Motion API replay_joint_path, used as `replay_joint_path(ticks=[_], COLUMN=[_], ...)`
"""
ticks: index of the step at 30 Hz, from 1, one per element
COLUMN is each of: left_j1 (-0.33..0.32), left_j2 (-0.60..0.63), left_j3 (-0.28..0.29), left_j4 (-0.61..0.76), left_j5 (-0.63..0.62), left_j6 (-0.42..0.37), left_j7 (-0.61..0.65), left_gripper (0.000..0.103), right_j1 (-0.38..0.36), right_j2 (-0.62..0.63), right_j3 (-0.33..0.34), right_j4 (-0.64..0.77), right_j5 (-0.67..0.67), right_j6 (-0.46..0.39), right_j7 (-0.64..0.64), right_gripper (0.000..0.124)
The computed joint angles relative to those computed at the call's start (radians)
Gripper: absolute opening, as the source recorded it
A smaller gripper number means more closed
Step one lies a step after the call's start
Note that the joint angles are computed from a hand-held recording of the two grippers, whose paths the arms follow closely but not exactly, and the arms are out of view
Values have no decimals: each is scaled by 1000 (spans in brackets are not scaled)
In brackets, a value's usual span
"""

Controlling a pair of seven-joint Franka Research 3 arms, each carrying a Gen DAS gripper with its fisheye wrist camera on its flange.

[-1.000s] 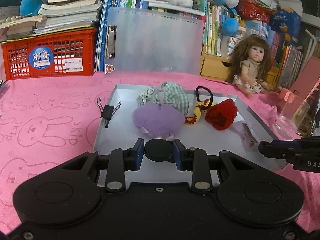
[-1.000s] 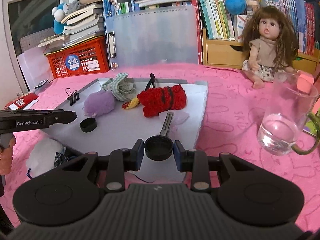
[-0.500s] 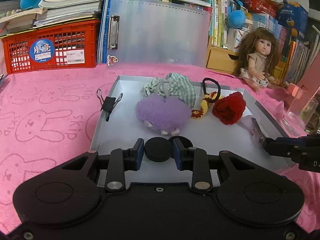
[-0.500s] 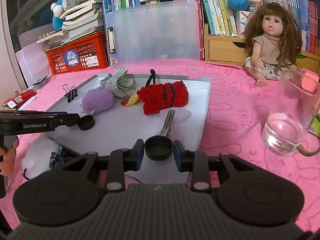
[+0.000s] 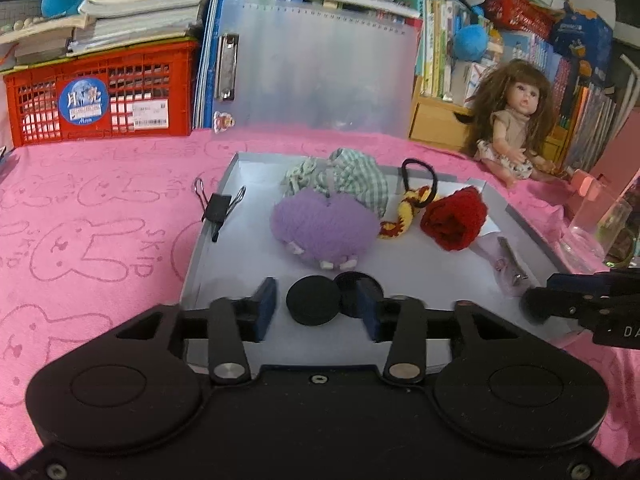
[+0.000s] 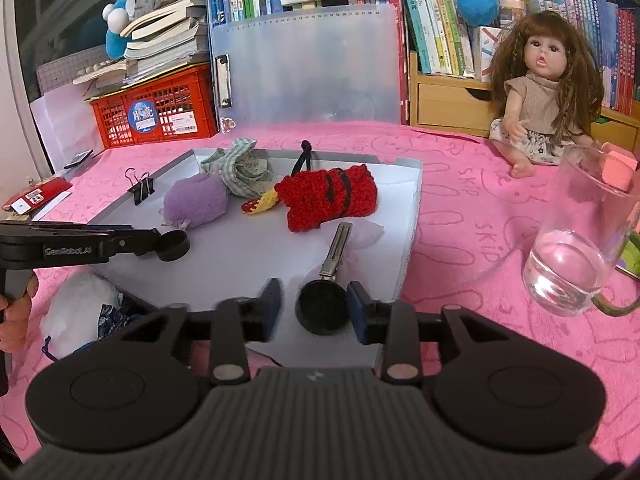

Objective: Organize objects
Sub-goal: 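Lower lid into white tray and open left tool while right tool places its lid there, then grasp white fluffy ball with left tool while right tool moves to blue floral pouch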

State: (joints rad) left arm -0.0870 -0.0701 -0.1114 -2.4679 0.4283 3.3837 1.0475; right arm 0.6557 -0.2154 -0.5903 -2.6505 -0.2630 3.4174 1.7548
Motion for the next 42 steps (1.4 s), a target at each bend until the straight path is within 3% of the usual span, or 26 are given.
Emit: replay_joint_path(ticks=[2,7,13,16,20,24,29,33,42], left_j1=[21,26,-23,-41,-87,-101,-155,-163,-118], left_j2=[-18,-73,-138,-172,-209,-235,-249,-248,-226], left_j3=[-25,-35,33,63,139,171,250,266,217], left_j4=[-20,-75,-140,-175,-209,-232,-238,-237,-228], left_j5=[-29,-42,54,110,230,295,401,456,497], left_j6=[22,69,121,141,145,134,119,118,130], left_j7=[39,90,57,31,-47,-95,-177,-217,-264], left_gripper=[53,65,71,73,75,77,78,78,78], right_j1=[14,-78,-105,-74,-78,-51,-112,-154,-258], right_j2=[-8,-25,-77,-114,-144,-166,-148,-132,-107], right_j3=[-17,86,113,72,38,-28,44,93,215], right_j4=[-5,-31,-78,-108,-164,-177,-187,-186,-184], right_j5=[-10,16,-24,-98,-237,-414,-471,-531,-567], right_j6=[6,34,81,109,212,218,218,218,215], right_j7=[5,-16,-4,-1,-17,69,106,127,158], right_gripper=[66,72,78,83,92,97,99,100,100])
